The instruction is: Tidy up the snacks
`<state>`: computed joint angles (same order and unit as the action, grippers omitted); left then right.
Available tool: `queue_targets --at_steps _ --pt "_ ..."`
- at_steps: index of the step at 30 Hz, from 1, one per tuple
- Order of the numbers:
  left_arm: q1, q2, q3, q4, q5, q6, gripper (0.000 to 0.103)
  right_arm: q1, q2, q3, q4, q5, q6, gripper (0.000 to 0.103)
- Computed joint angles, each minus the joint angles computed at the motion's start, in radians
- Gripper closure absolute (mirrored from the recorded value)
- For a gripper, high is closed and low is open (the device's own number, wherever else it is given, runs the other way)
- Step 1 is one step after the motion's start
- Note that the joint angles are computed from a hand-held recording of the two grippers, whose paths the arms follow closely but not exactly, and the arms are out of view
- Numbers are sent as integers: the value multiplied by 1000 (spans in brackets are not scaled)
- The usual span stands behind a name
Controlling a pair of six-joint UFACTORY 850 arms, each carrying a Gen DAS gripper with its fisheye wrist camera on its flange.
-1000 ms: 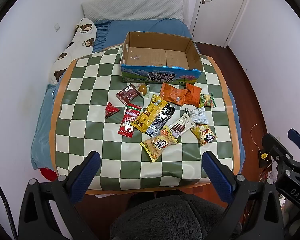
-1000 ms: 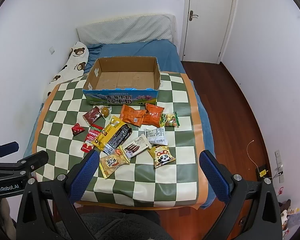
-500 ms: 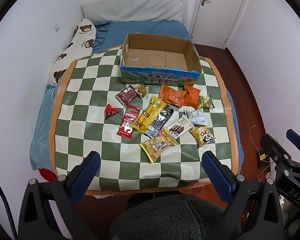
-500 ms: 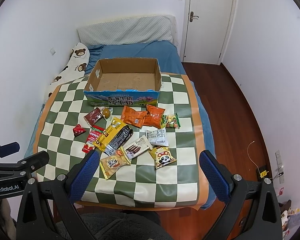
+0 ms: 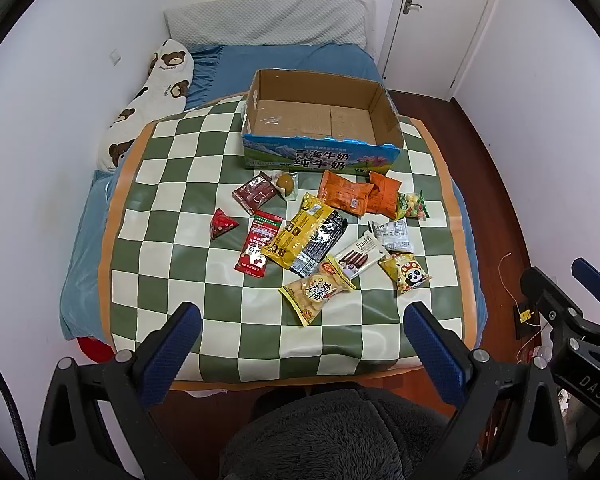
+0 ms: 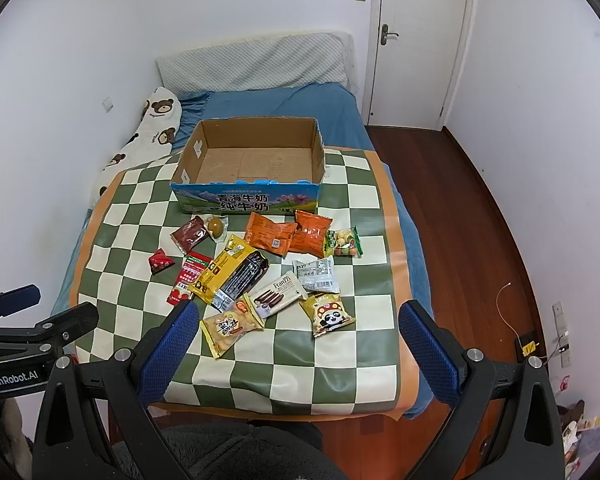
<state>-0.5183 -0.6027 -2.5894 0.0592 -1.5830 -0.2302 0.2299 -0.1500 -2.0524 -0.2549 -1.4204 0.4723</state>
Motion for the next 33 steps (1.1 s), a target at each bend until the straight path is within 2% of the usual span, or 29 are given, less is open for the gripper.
queue_targets --at_steps 10,15,19,25,28,33 --pt "4 -10 -17 -3 -12 -2 0 2 2 5 9 -1 7 2" --pt "14 2 43 22 36 -9 0 -18 -9 28 50 1 19 2" --pt "22 37 172 67 106 2 0 -44 1 109 90 39 6 2" --pt "37 -1 266 122 146 38 0 -92 -19 253 168 130 16 2" --pt "44 -55 253 129 131 73 0 -109 -44 314 195 170 36 2" --pt "31 -139 218 207 175 157 0 -151 -96 405 291 252 52 2"
